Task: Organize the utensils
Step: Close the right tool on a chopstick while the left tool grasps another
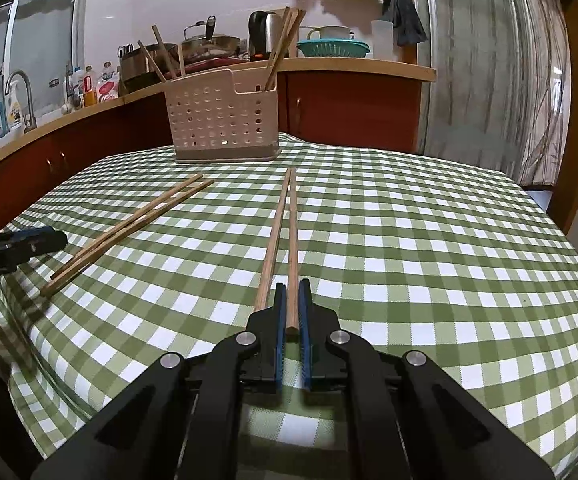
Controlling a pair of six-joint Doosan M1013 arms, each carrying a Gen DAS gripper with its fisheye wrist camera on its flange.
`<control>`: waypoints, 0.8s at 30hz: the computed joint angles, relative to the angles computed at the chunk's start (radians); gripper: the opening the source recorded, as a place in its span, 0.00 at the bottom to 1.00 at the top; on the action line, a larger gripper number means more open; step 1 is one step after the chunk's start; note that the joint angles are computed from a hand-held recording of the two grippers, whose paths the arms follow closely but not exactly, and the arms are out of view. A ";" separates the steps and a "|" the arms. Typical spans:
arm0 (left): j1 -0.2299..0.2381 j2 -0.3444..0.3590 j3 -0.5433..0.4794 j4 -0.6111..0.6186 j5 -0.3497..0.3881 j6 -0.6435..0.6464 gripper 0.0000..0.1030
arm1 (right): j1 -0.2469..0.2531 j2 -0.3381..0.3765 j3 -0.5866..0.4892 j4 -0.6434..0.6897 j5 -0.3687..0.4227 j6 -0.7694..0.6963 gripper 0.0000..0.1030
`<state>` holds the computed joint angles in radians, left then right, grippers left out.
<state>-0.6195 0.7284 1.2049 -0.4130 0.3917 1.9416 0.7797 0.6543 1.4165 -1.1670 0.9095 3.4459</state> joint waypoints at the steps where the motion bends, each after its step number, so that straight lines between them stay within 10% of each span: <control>1: 0.000 0.002 -0.001 -0.003 0.008 0.005 0.54 | -0.001 0.000 0.000 0.001 -0.001 -0.001 0.07; 13: -0.010 0.015 -0.017 0.039 0.055 0.015 0.40 | 0.001 0.000 -0.002 -0.005 -0.009 0.000 0.07; 20: -0.009 0.015 -0.018 0.024 0.065 0.043 0.09 | 0.004 -0.002 0.000 -0.022 -0.007 0.008 0.07; 24: -0.008 0.010 -0.011 0.001 0.056 0.072 0.06 | 0.007 -0.006 0.001 -0.035 0.004 0.018 0.07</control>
